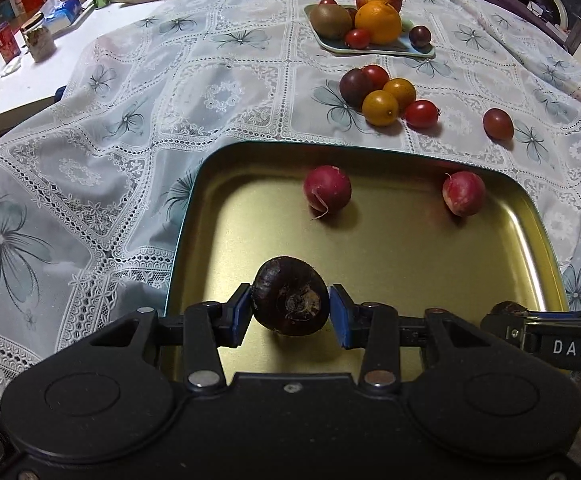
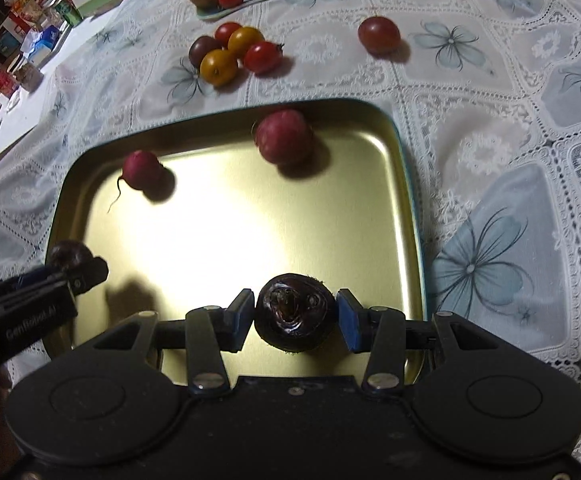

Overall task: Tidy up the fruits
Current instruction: 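Lower the left tool's mangosteen into the tray and open it while the right tool holds its own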

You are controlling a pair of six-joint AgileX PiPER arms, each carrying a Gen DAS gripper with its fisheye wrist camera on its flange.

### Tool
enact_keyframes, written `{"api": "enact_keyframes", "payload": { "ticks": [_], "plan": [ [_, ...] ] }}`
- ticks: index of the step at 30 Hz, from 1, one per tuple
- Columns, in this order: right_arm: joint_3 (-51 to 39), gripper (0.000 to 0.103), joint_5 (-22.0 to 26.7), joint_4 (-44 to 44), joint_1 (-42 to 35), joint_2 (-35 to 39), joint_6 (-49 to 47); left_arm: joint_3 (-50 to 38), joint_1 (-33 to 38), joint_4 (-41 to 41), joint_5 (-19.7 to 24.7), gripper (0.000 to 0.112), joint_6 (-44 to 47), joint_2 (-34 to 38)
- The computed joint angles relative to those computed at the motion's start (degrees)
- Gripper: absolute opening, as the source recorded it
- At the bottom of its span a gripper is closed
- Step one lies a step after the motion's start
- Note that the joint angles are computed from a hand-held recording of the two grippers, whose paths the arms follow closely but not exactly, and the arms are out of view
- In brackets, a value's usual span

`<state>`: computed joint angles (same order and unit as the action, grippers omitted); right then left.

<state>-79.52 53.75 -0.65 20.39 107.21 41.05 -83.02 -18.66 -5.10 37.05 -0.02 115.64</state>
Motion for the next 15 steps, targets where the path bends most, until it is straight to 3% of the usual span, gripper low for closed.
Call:
{"api": "enact_keyframes", "payload": {
  "ticks": [9,15],
  "plan": [
    [-0.93,0.047,0.34,-0.98,-0.03,0.26,0.83,-0.5,-0.14,1.46,0.36,0.049,-1.28,0.44],
    [-0.53,0.047,-0.32,-2.35,0.29,-0.17,1.84,1.31,-0.7,3.54,-2.15,0.05,-2.48,-1.11]
  ]
}}
